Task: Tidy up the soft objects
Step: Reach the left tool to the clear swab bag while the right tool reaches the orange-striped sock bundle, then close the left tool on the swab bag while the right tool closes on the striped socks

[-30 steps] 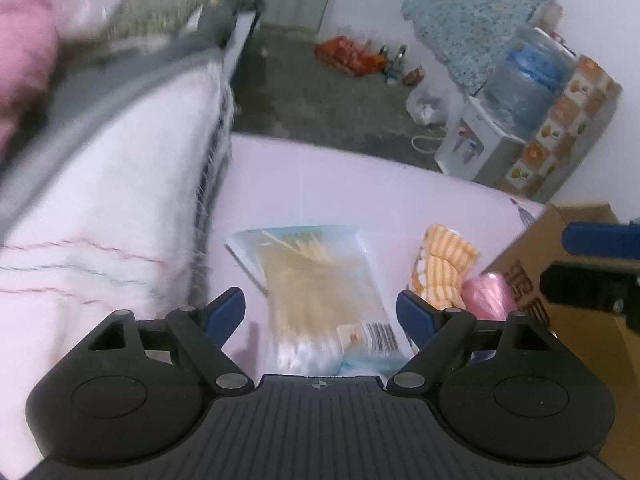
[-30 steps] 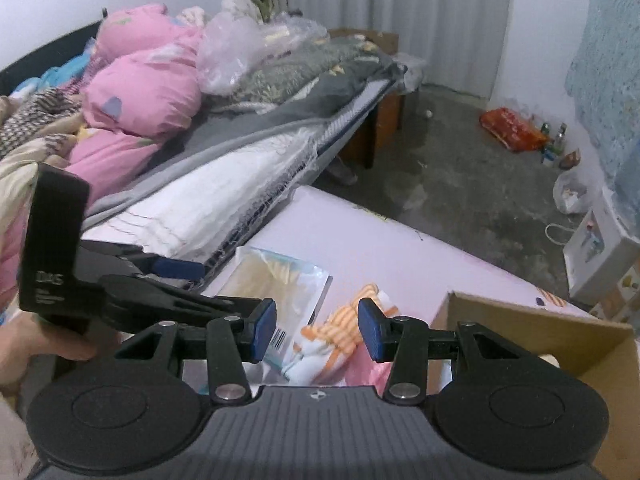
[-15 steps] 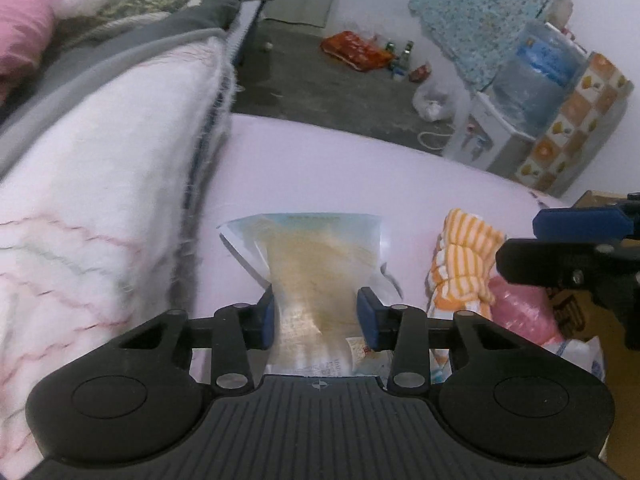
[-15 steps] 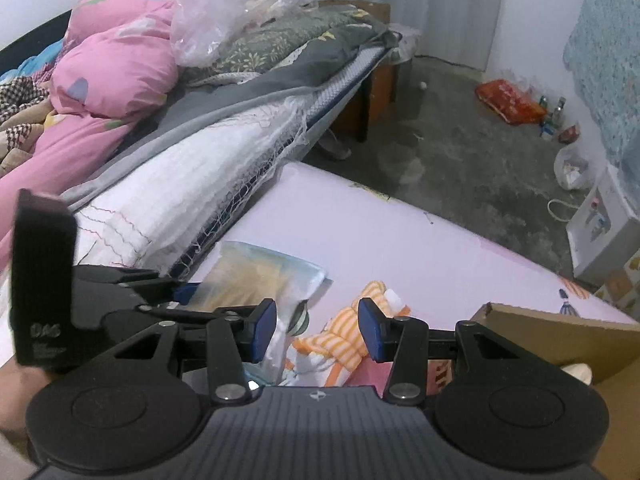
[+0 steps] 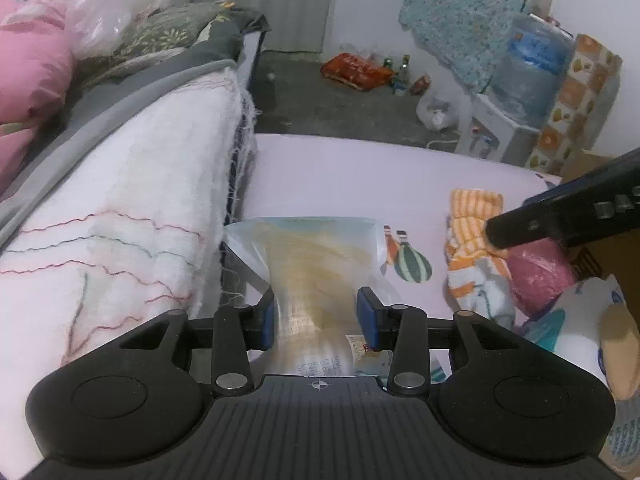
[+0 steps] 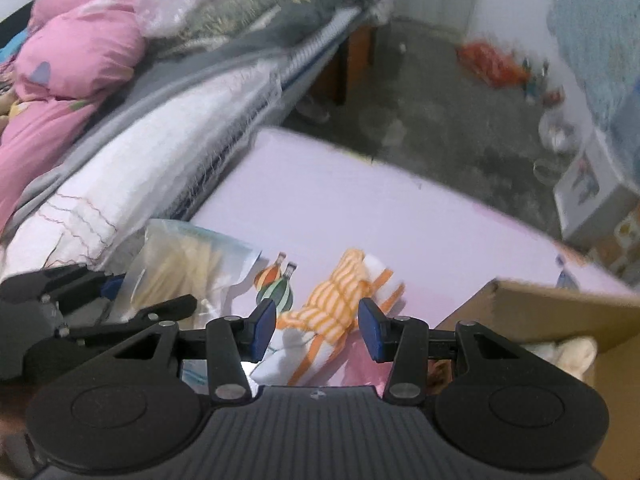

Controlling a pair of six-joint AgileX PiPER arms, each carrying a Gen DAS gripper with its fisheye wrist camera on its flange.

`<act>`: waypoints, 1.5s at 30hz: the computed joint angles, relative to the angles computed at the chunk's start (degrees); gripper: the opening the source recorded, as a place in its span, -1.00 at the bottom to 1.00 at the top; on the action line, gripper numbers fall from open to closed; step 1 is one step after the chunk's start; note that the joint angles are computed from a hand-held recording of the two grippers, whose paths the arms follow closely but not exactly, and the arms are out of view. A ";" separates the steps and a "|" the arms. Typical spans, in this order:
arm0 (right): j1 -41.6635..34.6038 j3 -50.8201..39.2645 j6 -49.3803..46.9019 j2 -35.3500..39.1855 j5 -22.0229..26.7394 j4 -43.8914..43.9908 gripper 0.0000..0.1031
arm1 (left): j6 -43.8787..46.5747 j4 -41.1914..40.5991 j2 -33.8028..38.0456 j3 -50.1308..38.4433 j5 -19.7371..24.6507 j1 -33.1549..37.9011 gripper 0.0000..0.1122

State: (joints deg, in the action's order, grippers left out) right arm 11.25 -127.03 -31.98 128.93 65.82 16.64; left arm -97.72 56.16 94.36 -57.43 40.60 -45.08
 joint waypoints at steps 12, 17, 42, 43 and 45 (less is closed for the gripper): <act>7.46 -4.44 9.96 5.77 -0.22 -15.00 0.12 | -8.89 7.72 -0.70 3.54 -1.63 -0.85 -0.29; 9.29 -7.57 12.64 9.32 -0.26 -19.82 0.17 | -9.89 8.76 -0.83 3.84 -1.41 -1.02 -0.26; 6.07 0.80 9.61 2.37 -4.28 -8.76 -0.22 | -11.58 9.14 -1.78 4.67 -3.30 -1.51 -0.47; 6.05 1.84 9.61 1.67 -4.89 -8.62 -0.22 | -12.73 9.73 -2.51 5.17 -3.07 -1.82 -0.48; 5.84 2.70 9.24 0.85 -5.09 -7.79 -0.22 | -13.24 10.11 -3.98 5.79 -2.46 -2.41 -0.50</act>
